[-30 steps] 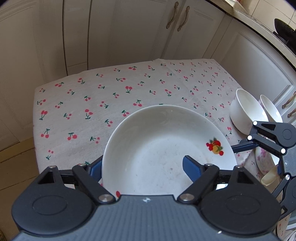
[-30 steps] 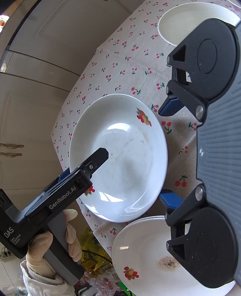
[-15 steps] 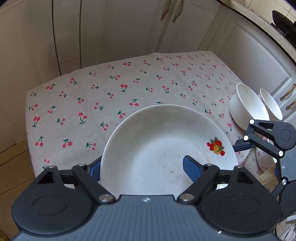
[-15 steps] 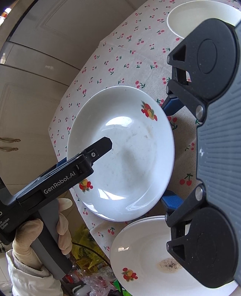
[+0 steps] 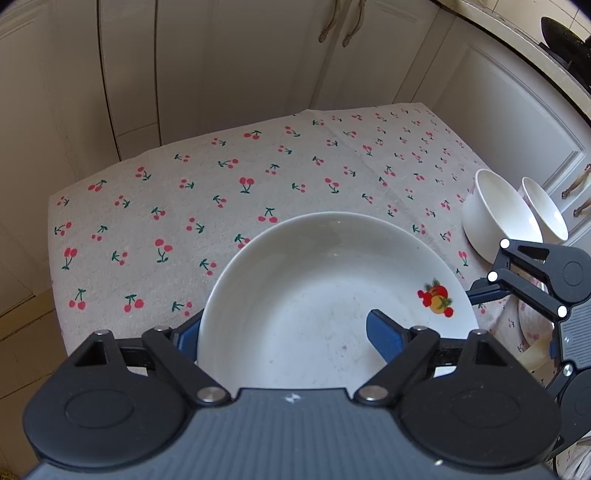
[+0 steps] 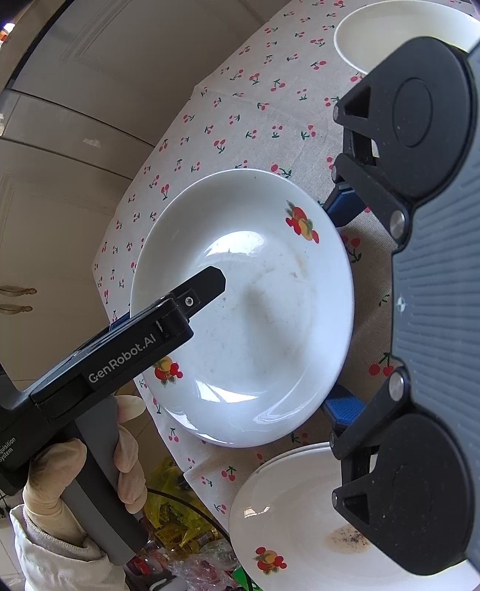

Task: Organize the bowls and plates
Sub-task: 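Lift and carry the white plate with the left gripper over the plate stack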

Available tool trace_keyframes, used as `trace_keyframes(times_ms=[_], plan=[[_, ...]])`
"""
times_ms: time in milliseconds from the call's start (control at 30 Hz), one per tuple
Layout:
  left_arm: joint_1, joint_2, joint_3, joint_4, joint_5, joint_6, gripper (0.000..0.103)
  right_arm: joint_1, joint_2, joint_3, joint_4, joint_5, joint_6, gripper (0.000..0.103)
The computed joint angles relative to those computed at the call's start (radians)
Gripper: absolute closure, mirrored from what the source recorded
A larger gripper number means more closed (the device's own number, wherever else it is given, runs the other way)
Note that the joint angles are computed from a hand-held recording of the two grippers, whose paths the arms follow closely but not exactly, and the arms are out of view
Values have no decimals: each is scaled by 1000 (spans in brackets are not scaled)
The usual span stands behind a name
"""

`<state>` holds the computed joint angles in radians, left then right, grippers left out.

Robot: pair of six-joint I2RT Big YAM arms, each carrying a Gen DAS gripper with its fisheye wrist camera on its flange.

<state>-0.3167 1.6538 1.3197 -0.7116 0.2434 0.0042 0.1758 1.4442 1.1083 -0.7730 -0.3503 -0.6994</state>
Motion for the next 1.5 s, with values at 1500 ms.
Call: trace_keyframes(times_ms=[1500], plan=[[-92,-279,-145,-6,-100,-41,16,-16,-312,-122,-67,-28,6,9]])
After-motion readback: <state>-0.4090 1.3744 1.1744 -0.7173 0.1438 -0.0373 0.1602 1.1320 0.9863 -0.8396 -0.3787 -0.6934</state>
